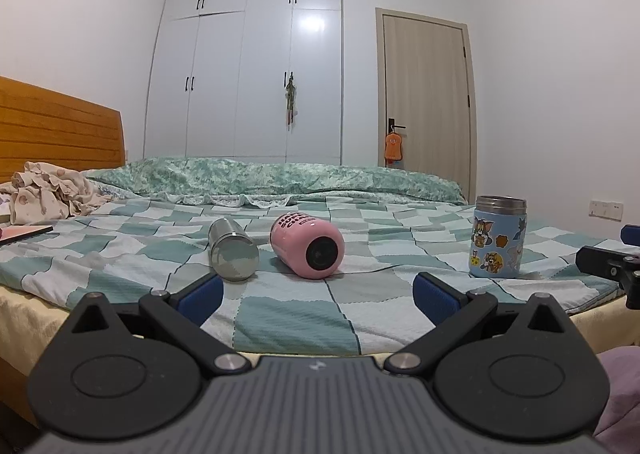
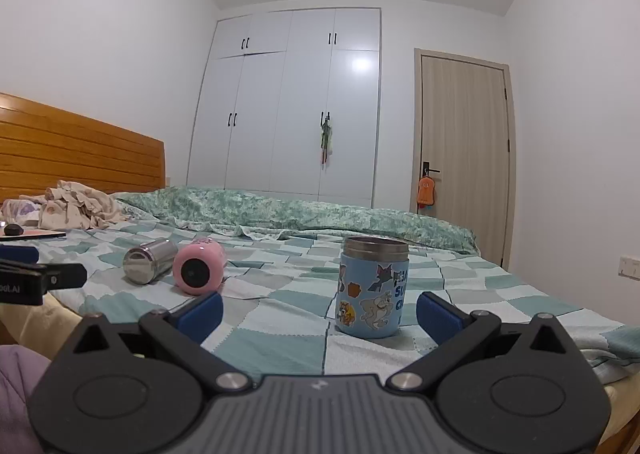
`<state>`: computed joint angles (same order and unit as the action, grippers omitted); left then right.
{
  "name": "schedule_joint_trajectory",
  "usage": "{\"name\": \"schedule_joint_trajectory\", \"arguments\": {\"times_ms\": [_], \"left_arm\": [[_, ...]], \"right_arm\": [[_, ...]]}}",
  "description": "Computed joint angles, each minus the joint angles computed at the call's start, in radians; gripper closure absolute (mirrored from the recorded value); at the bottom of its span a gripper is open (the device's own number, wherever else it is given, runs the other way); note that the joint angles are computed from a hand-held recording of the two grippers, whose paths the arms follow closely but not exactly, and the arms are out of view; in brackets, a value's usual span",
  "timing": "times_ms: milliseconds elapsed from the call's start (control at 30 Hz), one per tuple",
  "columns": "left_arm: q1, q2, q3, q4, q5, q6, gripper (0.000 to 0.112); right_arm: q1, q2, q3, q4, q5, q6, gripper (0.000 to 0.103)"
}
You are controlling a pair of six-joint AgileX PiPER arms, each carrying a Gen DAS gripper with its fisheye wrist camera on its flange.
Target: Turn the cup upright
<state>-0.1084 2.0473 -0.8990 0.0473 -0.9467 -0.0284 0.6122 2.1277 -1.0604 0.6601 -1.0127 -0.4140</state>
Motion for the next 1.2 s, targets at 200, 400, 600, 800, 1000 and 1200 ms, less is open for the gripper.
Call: {"name": "schedule_joint_trajectory", "arguments": {"times_ms": [200,400,600,800,1000,1200], "left_arm": [[0.001,0.001,0.008,0.003,-0.017,0.002,0.009],[0.001,0.002,0.008,0.002,-0.019,0.002,0.009],[0.002,0.000,0.010,0.007,-0.020,-0.001,0.009],[0.001,0.000,0.010,0.006,-0.020,0.000,0.009],[0.000,-0.002,0.012,0.006,-0.022,-0.001,0.009],[-0.002,-0.004,0.013,0.005,-0.024,0.000,0.009]], "right_arm": [[0.001,0.000,0.004,-0.001,-0.004,0.003,0.000],[0.000,0.000,0.004,-0.001,-0.005,0.004,0.000],[0.001,0.001,0.003,-0.001,-0.005,0.003,0.000],[0.001,0.001,0.004,-0.001,-0.006,0.003,0.000],[0.001,0.001,0.003,-0.001,-0.006,0.003,0.000],[0.001,0.002,0.003,-0.001,-0.006,0.003,0.000]]}}
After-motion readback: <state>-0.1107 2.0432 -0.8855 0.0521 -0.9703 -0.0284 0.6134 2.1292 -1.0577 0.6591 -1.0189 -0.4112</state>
